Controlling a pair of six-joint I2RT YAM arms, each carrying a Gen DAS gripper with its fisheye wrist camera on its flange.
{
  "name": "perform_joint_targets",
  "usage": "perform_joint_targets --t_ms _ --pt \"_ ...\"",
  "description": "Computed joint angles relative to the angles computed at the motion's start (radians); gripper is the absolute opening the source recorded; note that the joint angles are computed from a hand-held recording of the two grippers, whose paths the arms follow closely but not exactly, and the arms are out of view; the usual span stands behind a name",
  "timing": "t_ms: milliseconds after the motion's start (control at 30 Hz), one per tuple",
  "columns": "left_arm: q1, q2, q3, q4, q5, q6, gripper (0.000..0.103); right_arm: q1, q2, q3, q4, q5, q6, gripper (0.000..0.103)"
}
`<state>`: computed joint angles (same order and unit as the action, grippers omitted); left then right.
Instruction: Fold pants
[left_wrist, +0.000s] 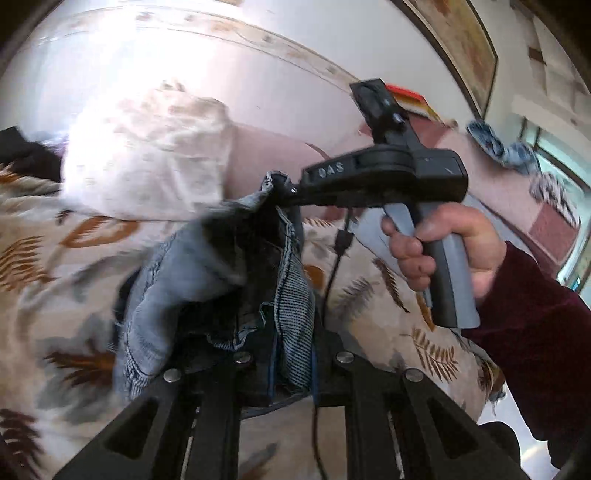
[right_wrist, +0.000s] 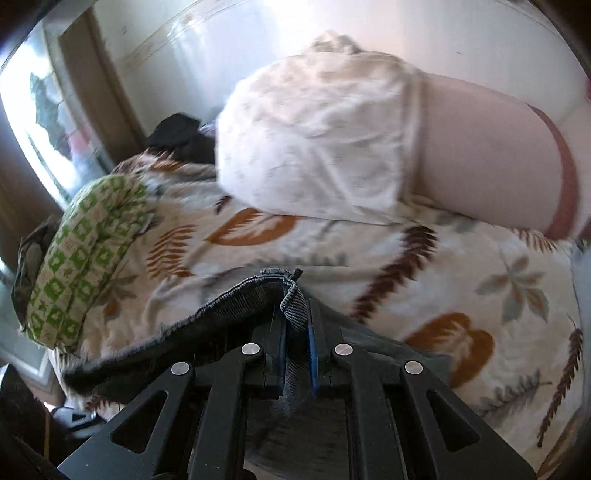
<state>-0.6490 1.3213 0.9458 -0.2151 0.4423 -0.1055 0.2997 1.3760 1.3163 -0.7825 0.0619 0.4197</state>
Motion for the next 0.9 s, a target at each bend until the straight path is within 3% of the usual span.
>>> perform_joint_targets --t_ms 267,400,500,567,633,700,767,833,900 --pt "-0.237 0.168 0.064 0.03 -0.164 -0.01 0.016 -0.333 -0.193 -0.317 0.135 -0.225 -0.077 0.008" --pt "-0.3 0.209 0.062 0.021 -0.23 0.038 0.02 -0.451 -0.214 -0.449 0.231 -0.32 -0.089 0.008" --pt "-0.333 0.177 0.035 0.001 -0.25 0.078 0.028 -0.493 -0.193 -0.532 0.308 -0.334 -0.077 0.014" --pt "-0.347 0.113 0.004 -0.029 -0.255 0.121 0.03 -0.534 -0.19 -0.578 0.344 -0.348 -0.04 0.038" --pt "-0.351 0.028 -0.026 -0.072 -0.261 0.17 0.032 -0.597 -0.231 -0.631 0.368 -0.422 -0.012 0.045" --pt "-0.332 -0.078 -0.057 -0.127 -0.252 0.212 0.032 -0.647 -0.332 -0.679 0.352 -0.459 0.001 0.045" --pt "-0.293 -0.167 -0.069 -0.174 -0.252 0.247 0.034 -0.667 -0.461 -0.695 0.275 -0.432 -0.007 0.045" --pt "-0.235 -0.215 -0.063 -0.19 -0.279 0.274 0.046 -0.693 -0.573 -0.698 0.208 -0.435 -0.006 0.046" --pt "-0.18 -0.218 -0.044 -0.182 -0.337 0.3 0.048 -0.699 -0.699 -0.688 0.134 -0.441 0.024 0.047"
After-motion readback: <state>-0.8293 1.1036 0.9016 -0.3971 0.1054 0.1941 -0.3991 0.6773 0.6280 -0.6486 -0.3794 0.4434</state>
